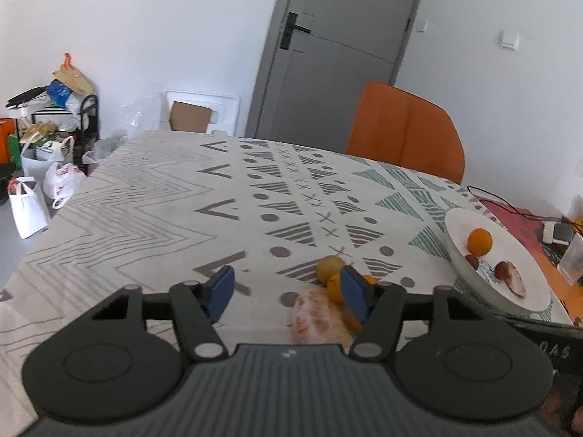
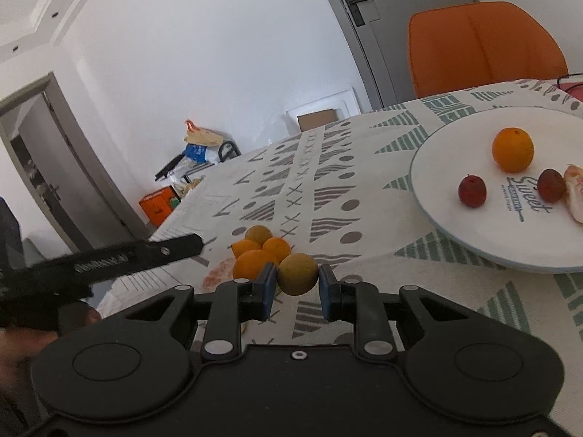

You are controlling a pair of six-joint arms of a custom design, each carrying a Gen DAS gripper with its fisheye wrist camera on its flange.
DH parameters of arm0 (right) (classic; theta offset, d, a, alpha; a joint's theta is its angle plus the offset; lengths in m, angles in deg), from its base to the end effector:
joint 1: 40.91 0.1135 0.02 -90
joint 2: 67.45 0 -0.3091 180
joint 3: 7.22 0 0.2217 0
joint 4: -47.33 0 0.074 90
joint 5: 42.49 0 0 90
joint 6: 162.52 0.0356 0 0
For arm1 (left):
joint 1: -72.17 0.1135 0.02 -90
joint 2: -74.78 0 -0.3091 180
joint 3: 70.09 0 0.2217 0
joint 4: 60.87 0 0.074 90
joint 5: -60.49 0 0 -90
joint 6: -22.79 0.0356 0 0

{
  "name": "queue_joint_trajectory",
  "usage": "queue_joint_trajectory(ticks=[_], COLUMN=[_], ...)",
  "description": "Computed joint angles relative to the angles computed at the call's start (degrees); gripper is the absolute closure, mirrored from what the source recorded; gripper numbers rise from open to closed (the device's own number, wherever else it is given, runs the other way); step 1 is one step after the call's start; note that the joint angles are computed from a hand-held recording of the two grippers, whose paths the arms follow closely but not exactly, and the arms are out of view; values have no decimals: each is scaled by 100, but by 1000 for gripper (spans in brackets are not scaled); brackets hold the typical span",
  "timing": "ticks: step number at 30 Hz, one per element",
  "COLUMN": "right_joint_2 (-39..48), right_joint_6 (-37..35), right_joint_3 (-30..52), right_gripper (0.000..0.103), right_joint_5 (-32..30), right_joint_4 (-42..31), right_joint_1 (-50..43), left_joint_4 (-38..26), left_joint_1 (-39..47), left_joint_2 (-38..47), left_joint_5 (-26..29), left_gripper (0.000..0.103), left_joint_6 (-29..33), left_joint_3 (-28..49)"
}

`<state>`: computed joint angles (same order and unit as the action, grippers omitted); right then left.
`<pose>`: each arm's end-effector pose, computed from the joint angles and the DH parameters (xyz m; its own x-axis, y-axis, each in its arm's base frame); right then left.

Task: Organize fruits
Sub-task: 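Grasp the yellow apricot with the right gripper while the left reaches the small orange, then close the left gripper on the small orange while the right holds the apricot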

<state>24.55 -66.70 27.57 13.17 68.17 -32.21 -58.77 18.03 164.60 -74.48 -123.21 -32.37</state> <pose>0.2284 0.0553 0.1747 -0.6413 -0.0134 -0.7671 -0.5115 0.7527 0.4144 0.1487 -0.1627 0.1717 -0.5057 -0.3016 -0.8083 -0.2002 0.9523 -0.2302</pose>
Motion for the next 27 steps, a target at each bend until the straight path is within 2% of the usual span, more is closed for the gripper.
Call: queue_joint_trajectory(ticks=[5,9,17,19,21,27], right_joint_2=[-3,-14,43,105,149,148], right_joint_6=[-15,-49,-41,-30,1,32], right_joint_3=[30,17,13,12,-3,-18], right_gripper=[80,80,80,80,80,80], right_joint_5=[-154,-253,-405,-451,-458,-631], right_joint_4=[5,10,129,187,252,319], right_joint_1=[-269,-504,-844,-900,-915,-1119], left_joint_4=[315,465,636,629,812,423], left_joint_1=[140,290,423,382,399,291], left_joint_2=[286,533,837,900,920,906], left_joint_5=[249,378,721,718,892,764], left_gripper=[55,69,71,75,88,89], left_joint_6=[272,335,486,552,610,534], left_joint_3=[130,248,468,531,494,728])
